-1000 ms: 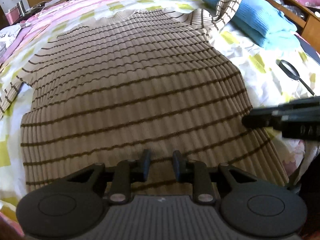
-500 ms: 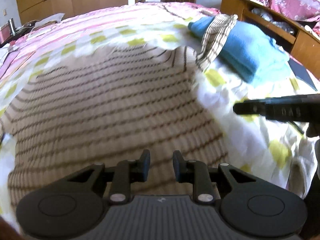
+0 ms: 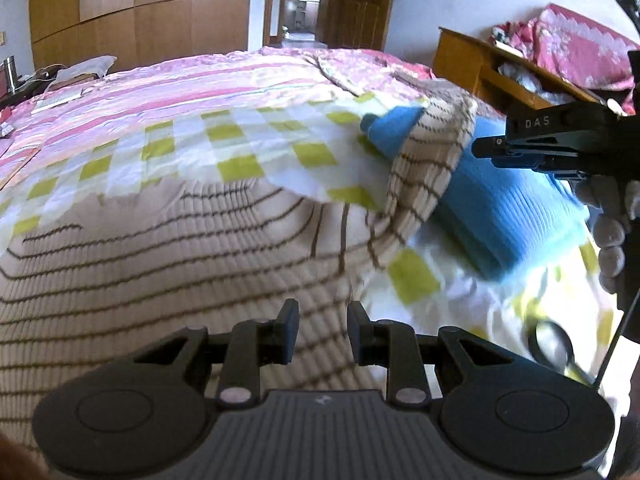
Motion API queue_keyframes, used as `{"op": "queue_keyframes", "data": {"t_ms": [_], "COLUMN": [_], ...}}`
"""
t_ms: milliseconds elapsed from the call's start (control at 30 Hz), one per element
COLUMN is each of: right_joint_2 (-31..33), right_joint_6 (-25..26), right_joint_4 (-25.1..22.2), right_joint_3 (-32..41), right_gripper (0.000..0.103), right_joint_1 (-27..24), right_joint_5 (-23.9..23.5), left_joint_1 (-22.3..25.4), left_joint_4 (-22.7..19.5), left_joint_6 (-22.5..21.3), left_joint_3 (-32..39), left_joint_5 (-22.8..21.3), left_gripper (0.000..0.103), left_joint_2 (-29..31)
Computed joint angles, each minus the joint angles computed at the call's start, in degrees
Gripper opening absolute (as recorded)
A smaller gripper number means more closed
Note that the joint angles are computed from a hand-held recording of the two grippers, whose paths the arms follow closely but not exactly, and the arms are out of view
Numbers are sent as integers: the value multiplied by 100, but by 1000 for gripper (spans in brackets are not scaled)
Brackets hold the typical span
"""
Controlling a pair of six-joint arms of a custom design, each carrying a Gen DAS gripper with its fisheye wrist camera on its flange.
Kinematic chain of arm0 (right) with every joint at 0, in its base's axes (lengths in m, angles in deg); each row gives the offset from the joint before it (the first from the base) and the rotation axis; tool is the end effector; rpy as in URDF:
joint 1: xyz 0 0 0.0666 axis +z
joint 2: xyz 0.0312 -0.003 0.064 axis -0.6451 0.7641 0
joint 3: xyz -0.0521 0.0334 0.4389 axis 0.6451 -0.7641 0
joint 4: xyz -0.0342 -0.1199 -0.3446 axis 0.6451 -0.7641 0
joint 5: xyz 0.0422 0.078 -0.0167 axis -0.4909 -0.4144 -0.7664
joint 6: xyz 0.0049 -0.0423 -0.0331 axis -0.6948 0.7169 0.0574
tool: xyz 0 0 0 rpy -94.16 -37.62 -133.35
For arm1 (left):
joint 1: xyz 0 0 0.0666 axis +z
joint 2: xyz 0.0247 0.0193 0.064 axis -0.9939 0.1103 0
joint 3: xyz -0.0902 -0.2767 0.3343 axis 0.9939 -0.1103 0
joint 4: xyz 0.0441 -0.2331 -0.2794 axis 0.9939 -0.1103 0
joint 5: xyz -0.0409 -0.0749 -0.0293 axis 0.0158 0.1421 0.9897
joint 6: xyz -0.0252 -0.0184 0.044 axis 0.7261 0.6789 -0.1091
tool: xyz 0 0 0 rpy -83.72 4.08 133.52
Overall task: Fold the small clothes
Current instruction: 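Grasp the sleeve cuff with the right gripper and lift it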
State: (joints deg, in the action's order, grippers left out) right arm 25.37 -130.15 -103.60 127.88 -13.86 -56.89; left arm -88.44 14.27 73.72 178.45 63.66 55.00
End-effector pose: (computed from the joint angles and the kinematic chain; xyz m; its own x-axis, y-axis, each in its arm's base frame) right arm 0.5738 0.2646 0.4391 -0.4853 0.4232 -0.7651 0.3415 0.8973 0.2797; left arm 0.5549 -0.0609 0.4381 -0.6576 0.2941 -0.6936 0.5161 0.8465 -0.1304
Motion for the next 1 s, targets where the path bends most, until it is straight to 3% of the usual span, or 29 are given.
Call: {"op": "queue_keyframes", "data": {"t_ms": [233,533,667,1000], "right_joint_2": [433,1038,999,536], "right_joint_6": [-59,-163,-179,-752], "right_joint_4": [-65,-663,-574,-20], "right_joint_3": [563,1398,1323,1088], "right_gripper": [32,32,12,8], "right_joint_1": [-384,-545,-487,-36], "right_joint_5": [90,299,376,248], "left_joint_1": [-42,61,183,832], "left_joint_4": [298,327,341,444], "left_joint_6": [429,476,430,265], "left_joint_3": [200,121,-24,-441], "left_joint_5": [-49,-19,6,278], "left_gripper": [39,39,39,40], "left_joint_2": [232,267,174,-195]}}
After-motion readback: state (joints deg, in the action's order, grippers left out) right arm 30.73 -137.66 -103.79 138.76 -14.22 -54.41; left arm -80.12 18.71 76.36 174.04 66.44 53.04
